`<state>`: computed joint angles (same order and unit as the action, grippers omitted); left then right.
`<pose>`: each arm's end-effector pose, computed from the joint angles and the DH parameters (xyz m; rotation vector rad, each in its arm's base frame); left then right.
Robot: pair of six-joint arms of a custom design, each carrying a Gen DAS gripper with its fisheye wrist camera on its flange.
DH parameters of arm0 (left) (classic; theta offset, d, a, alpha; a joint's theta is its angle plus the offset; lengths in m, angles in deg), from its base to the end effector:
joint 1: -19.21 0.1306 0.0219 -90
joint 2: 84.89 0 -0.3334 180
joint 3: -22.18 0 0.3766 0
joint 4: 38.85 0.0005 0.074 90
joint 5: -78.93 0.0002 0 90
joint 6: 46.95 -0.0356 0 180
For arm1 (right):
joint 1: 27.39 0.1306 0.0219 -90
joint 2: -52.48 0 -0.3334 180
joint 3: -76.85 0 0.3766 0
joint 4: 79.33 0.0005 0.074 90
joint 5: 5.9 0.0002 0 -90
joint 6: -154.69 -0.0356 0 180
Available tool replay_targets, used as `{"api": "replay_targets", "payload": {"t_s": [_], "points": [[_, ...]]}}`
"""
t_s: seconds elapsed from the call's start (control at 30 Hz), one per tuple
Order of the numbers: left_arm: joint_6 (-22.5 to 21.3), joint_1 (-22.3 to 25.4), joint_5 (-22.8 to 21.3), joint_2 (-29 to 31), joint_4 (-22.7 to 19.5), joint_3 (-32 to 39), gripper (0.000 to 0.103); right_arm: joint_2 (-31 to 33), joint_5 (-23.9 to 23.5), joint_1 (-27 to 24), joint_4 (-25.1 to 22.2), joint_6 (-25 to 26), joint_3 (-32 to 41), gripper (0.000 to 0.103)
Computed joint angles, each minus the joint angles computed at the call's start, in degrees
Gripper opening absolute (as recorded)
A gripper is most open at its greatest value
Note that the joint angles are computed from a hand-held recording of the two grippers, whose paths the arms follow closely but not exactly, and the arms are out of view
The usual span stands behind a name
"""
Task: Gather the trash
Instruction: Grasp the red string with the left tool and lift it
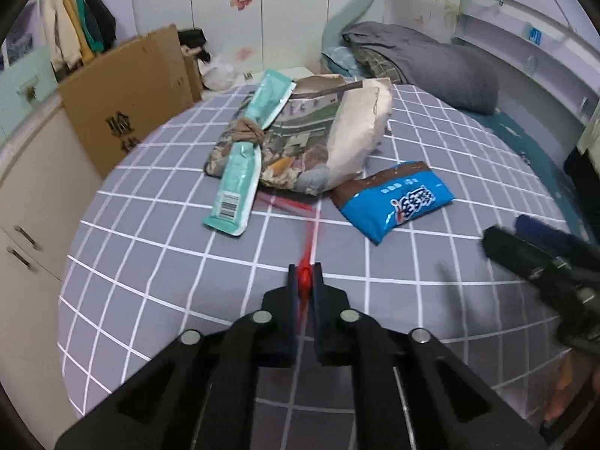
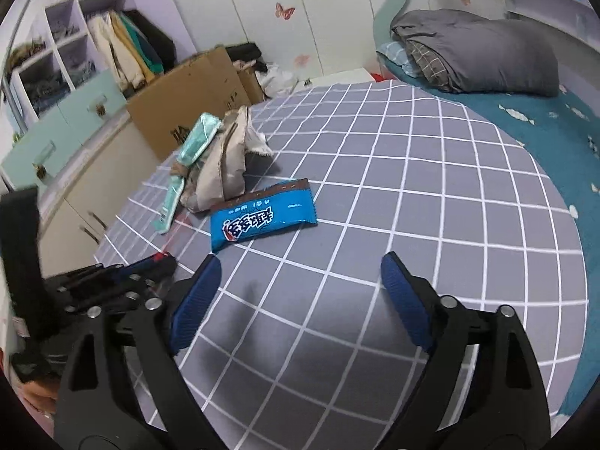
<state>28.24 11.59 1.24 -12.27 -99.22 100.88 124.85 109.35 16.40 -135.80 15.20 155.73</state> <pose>0.3559 -0.0558 0.4002 0.5711 2.4342 -0.2185 0.2731 0.2401 0.4096 0.3074 2.3303 0.2603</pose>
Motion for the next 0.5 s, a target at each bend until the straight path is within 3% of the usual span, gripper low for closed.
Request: {"api": "replay_targets", "payload": {"t_s": [0.13,0.23,0.3,0.37,0.5], "points": [[1.4,2.6,1.8,-2.4,2.7,-0.8,0.006,3.7,-0.2,-0.2,-0.3,4.6,3.4,0.090],[2.6,3.8,-0.2,-5.0,6.2,-2.4,0.006,7.5,1.2,0.2,-1.0,11.9,7.0,0.093],[3.4,4.8,-0.3,-6.5,7.9,-3.1,0.006,11.3,3.2,0.7,-4.4,17.0,11.1,0.094],[4.3,5.6,0.0,-6.7,8.6,-2.9,0.006,13.8,4.8,0.8,-5.1,21.6,13.5,0.094],[5.3,6.4,1.8,-6.2,7.9,-2.0,0.006,18.1,3.7,-0.6,-6.0,28.2,17.1,0.094]]}}
